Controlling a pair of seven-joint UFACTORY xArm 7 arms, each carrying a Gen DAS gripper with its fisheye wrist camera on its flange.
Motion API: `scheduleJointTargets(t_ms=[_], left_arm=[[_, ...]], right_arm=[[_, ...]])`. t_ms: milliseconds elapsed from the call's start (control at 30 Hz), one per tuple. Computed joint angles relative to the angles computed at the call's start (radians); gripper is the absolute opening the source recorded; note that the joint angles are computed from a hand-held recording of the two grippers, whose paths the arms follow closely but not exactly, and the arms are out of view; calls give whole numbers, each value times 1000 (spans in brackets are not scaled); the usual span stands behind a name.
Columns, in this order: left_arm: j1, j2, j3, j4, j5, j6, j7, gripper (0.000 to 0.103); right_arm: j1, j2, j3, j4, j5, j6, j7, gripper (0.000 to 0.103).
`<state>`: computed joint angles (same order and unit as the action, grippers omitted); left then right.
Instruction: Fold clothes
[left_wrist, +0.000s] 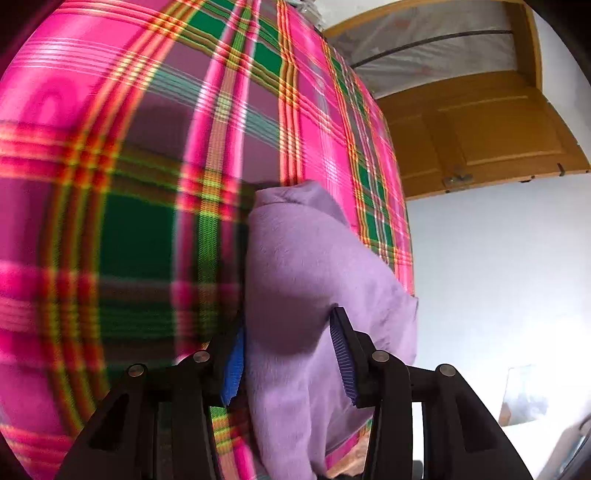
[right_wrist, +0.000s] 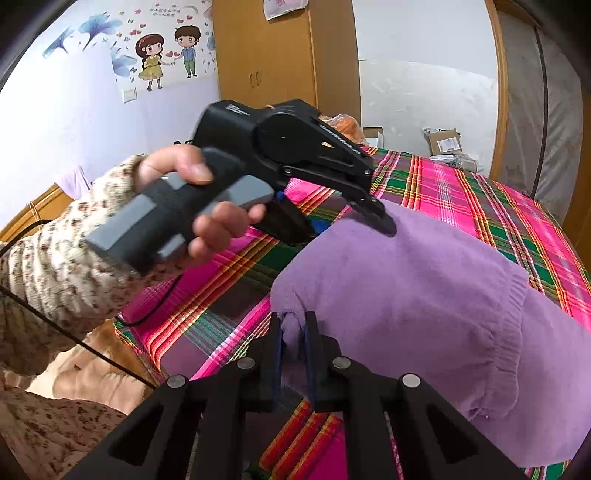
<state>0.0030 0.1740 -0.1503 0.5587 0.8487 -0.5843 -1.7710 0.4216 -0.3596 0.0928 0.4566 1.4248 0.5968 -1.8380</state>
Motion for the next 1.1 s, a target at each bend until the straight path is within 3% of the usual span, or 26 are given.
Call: scheduleJointTargets(t_ms=[167,233,267,400,800,867,1100], left_arm=[[27,36,-7,55,55,6,-13,41],[30,31,-18,87,89,64,-28,31],[23,45,-19,97,63,66,-8,22],[-1,56,-19,67,-80,26,119,15],[6,32,-25,1,-202,-31,245,13],[16,-69,12,-126,-151,-77,224,13],[-17,-155,85,-201,-151,-72,239,13]], right_arm=[[3,4,6,5,-10,-5,18,11],[7,7,9,7,-13,-9,24,11],[10,4,12,5,-13,-12,26,11],[28,-32,25,-24,-28,-27,56,10],[107,-23,43,-2,-59,-85,132,10],[117,-19,44,6,-61,-81,140,10],[142,-9,50,31,-91,-39,171,10]])
